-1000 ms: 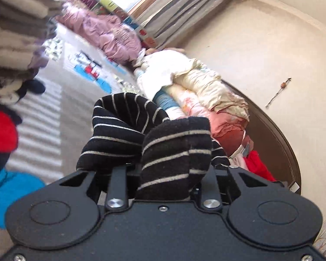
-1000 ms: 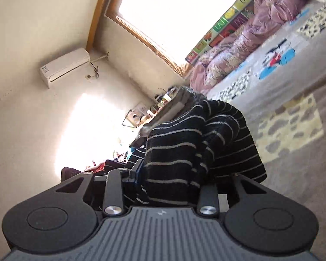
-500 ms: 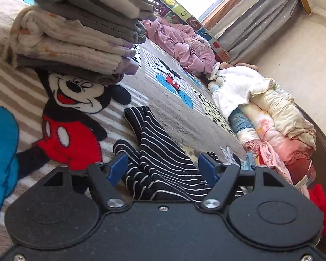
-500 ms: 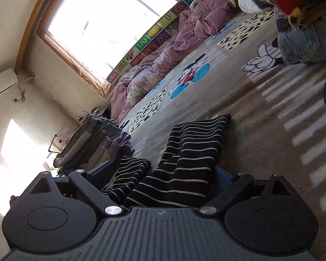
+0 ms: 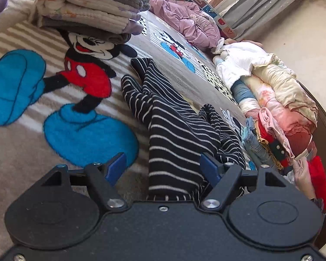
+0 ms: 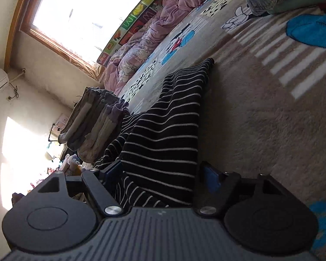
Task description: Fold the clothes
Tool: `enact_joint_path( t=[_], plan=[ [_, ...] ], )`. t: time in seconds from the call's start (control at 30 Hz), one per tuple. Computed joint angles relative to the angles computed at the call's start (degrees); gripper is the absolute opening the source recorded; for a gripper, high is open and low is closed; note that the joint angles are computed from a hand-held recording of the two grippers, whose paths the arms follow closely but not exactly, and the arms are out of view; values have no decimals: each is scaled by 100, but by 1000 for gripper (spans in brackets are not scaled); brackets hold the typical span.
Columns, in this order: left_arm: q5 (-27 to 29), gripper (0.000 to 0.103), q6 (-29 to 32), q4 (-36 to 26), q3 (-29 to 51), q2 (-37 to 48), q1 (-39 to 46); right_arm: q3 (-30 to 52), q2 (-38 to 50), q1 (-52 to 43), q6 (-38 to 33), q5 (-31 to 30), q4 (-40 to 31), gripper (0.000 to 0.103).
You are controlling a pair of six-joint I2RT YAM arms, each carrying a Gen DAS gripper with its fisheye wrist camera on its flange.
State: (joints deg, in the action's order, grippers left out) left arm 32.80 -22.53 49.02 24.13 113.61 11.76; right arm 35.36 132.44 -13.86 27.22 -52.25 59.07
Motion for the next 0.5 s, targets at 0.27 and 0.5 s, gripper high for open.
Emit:
enact_joint_path(
  t=[0.27,0.5],
  plan=[
    [-27,73,113,495,-712,47,-170,-1083,261,288,319,416,1622,60],
    [-279,11,-271,1193,-1194,105,-223,-1316,557,586,475,636,2530,14]
  ],
)
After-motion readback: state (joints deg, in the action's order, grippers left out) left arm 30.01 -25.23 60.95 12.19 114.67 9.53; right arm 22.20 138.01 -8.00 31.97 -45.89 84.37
